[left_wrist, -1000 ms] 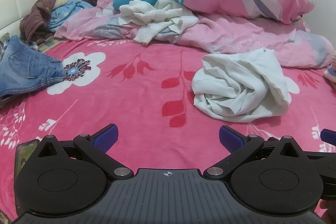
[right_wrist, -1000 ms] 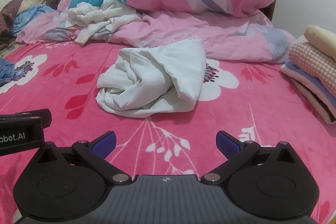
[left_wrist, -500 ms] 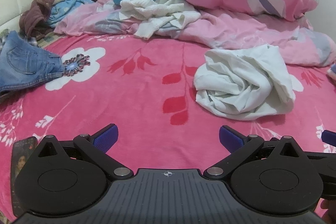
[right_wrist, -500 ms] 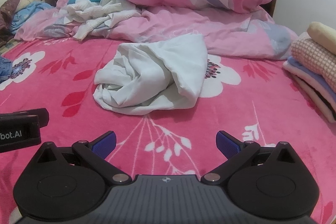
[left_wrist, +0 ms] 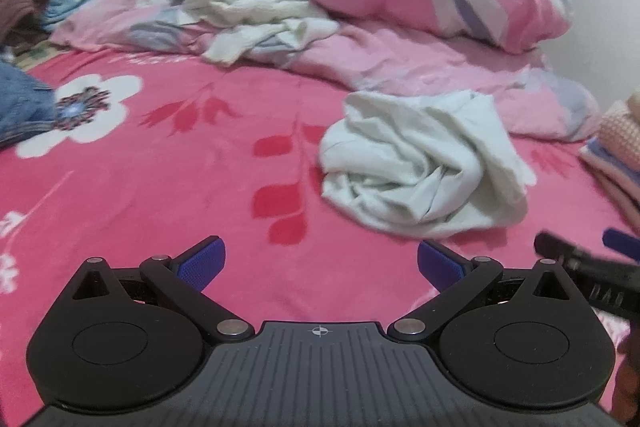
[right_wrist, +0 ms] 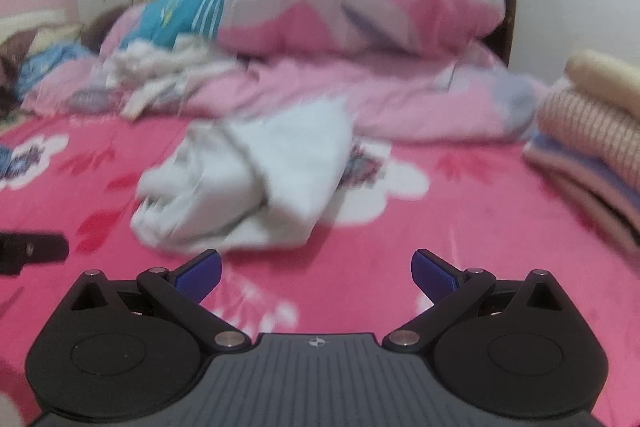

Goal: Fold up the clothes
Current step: 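Grasp the white shirt with the left gripper while the right gripper grasps another edge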

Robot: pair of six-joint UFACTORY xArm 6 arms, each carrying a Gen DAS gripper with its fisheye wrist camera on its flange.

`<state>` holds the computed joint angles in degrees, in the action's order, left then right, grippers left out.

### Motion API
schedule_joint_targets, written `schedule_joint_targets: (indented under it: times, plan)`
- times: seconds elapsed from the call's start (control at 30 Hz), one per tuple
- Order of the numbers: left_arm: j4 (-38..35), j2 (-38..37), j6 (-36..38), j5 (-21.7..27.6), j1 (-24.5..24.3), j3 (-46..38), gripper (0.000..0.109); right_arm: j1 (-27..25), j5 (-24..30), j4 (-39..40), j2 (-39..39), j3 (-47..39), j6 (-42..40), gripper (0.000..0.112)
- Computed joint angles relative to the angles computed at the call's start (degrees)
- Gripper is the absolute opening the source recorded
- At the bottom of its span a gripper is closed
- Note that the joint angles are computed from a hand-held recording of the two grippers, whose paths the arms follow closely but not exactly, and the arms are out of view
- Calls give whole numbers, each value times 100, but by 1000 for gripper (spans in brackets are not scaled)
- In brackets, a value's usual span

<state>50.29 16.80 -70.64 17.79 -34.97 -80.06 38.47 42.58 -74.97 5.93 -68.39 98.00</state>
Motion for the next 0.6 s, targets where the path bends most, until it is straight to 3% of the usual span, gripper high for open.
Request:
schedule_joint_targets:
  times: [0.1, 0.33, 0.4, 0.43, 0.5, 0.6]
  plan:
    - [70, 397, 1, -339, 68, -420, 103, -287, -259, -556, 126, -205, 202, 103]
    - [-1203, 1870, 2329, -454, -167, -2168, 97, -970, -1399, -1219, 1030, -1229, -66, 100]
    - [-1441, 2248, 2888, -478, -220, -2571, 86, -1125, -1682, -881, 1345, -1528, -572, 92]
    - [-1614, 2412, 3156, -457, -241, -2758, 74, -1207, -1829, -660, 1470, -1622, -858, 82]
    - [-2258, 2700, 3755, -329, -279, -3107, 65, -1335, -2086, -199, 1665, -1729, -1279, 74]
    - [-2931, 2908, 4230, -268, -299, -3350, 52, -1511, -2428, 55, 1681, -1630, -1284, 45]
